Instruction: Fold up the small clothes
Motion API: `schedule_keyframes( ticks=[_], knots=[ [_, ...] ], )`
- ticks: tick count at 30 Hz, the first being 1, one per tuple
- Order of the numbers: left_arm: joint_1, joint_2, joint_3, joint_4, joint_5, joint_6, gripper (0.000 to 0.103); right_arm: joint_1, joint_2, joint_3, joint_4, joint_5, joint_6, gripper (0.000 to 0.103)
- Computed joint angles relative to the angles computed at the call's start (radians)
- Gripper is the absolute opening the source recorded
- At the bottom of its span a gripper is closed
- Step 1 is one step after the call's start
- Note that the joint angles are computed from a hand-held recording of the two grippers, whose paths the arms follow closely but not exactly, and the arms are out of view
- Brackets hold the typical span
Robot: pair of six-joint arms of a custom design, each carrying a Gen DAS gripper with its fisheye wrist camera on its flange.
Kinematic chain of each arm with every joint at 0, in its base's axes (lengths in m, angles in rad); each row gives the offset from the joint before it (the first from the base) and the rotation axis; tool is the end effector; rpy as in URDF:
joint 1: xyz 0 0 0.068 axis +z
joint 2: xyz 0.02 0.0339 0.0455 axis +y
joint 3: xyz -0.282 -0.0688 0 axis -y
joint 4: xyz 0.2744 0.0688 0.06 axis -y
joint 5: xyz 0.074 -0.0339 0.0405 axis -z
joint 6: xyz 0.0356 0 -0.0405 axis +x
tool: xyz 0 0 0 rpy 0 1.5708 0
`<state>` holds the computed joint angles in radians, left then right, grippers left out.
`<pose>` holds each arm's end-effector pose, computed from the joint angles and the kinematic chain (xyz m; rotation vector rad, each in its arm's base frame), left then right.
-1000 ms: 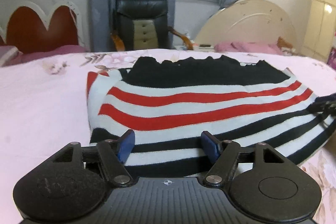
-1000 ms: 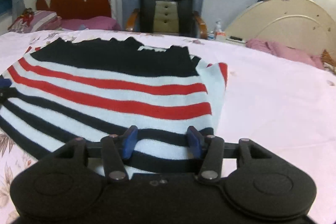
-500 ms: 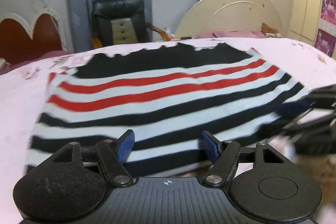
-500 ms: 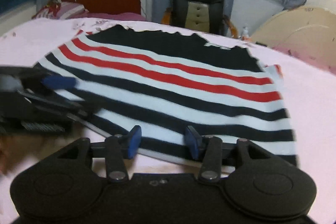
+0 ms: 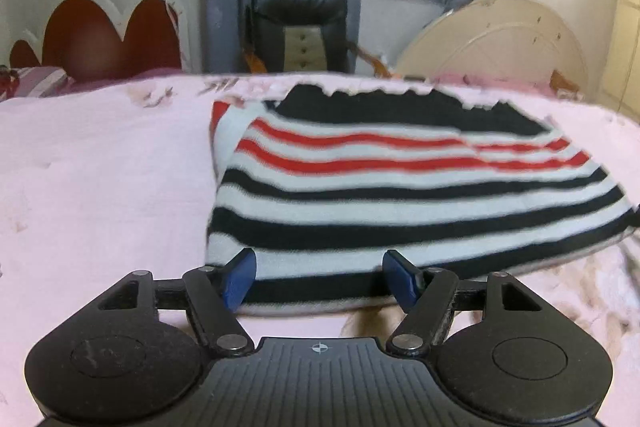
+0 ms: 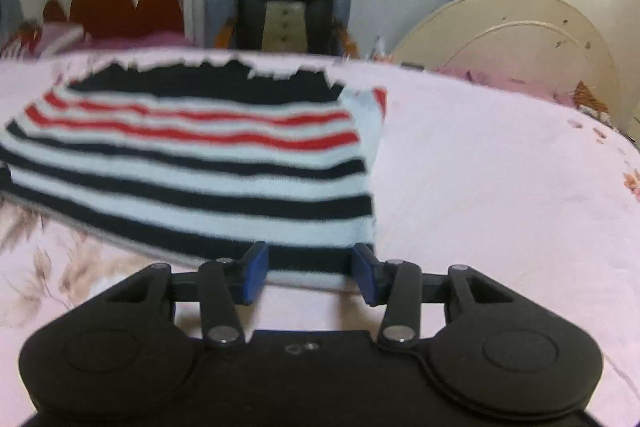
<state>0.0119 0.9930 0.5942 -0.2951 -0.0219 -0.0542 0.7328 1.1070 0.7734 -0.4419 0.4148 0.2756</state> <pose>0.2264 0.0035 0.2284 -0.0864 2.2629 0.0023 0.1946 0.1558 0.2579 -0.3173 2.2442 0.0422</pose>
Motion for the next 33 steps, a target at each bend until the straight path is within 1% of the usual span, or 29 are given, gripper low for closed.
schedule_keyframes(
  ticks=[2,3,5,6,7,9,11,13,15,16,18,20,23,25,26,27,29,30,31,32,33],
  knots=[
    [0.032,-0.011,-0.022,0.019,0.043,-0.018,0.07,-0.03,0.016,-0.002,-0.026,-0.027,0.013,0.045],
    [0.033,-0.008,-0.011,0.005,0.043,-0.021,0.07,-0.047,0.038,-0.003,-0.044,-0.036,0.017,0.049],
    [0.01,-0.013,0.013,-0.02,0.01,-0.04,0.07,-0.076,0.017,-0.018,-0.049,-0.079,0.025,0.046],
    [0.004,-0.025,0.011,-0.017,0.005,-0.05,0.07,-0.081,0.015,-0.005,-0.068,-0.082,0.035,0.042],
    [-0.001,-0.034,0.009,-0.012,0.004,-0.058,0.07,-0.079,0.004,0.001,-0.074,-0.073,0.051,0.042],
    [-0.008,-0.025,0.007,-0.006,-0.021,-0.066,0.07,-0.074,-0.031,-0.01,-0.047,-0.074,0.069,0.039],
    [0.008,0.001,0.005,-0.005,-0.008,-0.077,0.07,-0.062,-0.041,-0.017,-0.01,-0.058,0.059,0.038],
    [0.005,0.011,-0.007,0.017,-0.012,-0.072,0.07,-0.056,-0.004,-0.007,-0.005,-0.051,0.042,0.039],
    [-0.022,0.027,0.002,0.012,-0.053,-0.054,0.07,-0.059,0.049,0.001,-0.009,-0.032,0.014,0.043],
    [-0.03,0.031,0.004,0.013,-0.063,-0.055,0.07,-0.06,0.05,-0.012,0.013,-0.029,-0.001,0.044],
    [-0.03,0.034,0.001,0.021,-0.062,-0.056,0.071,-0.083,0.049,-0.013,0.015,-0.063,0.018,0.042],
    [-0.027,0.031,0.001,0.02,-0.056,-0.055,0.071,-0.099,0.046,-0.012,0.011,-0.085,0.029,0.043],
    [-0.002,-0.002,0.015,-0.027,-0.023,-0.07,0.071,-0.098,0.049,-0.005,-0.001,-0.083,0.028,0.045],
    [0.028,-0.07,0.005,-0.063,0.002,-0.106,0.071,-0.097,0.034,0.014,-0.047,-0.081,0.054,0.045],
    [0.043,-0.104,-0.003,-0.084,0.007,-0.126,0.071,-0.091,0.003,0.007,-0.058,-0.071,0.072,0.044],
    [0.062,-0.138,-0.009,-0.113,0.007,-0.151,0.071,-0.09,-0.027,-0.005,-0.062,-0.068,0.082,0.043],
    [0.131,-0.183,-0.027,-0.149,0.073,-0.184,0.071,-0.1,-0.079,-0.023,-0.081,-0.091,0.103,0.04],
    [0.169,-0.206,-0.039,-0.166,0.118,-0.206,0.071,-0.103,-0.105,-0.035,-0.084,-0.104,0.115,0.033],
    [0.202,-0.225,-0.052,-0.181,0.153,-0.23,0.071,-0.102,-0.129,-0.046,-0.086,-0.114,0.122,0.029],
    [0.228,-0.241,-0.065,-0.19,0.183,-0.251,0.071,-0.096,-0.144,-0.053,-0.09,-0.119,0.128,0.021],
    [0.253,-0.262,-0.081,-0.193,0.213,-0.283,0.071,-0.087,-0.156,-0.056,-0.094,-0.122,0.138,0.017]
  ],
)
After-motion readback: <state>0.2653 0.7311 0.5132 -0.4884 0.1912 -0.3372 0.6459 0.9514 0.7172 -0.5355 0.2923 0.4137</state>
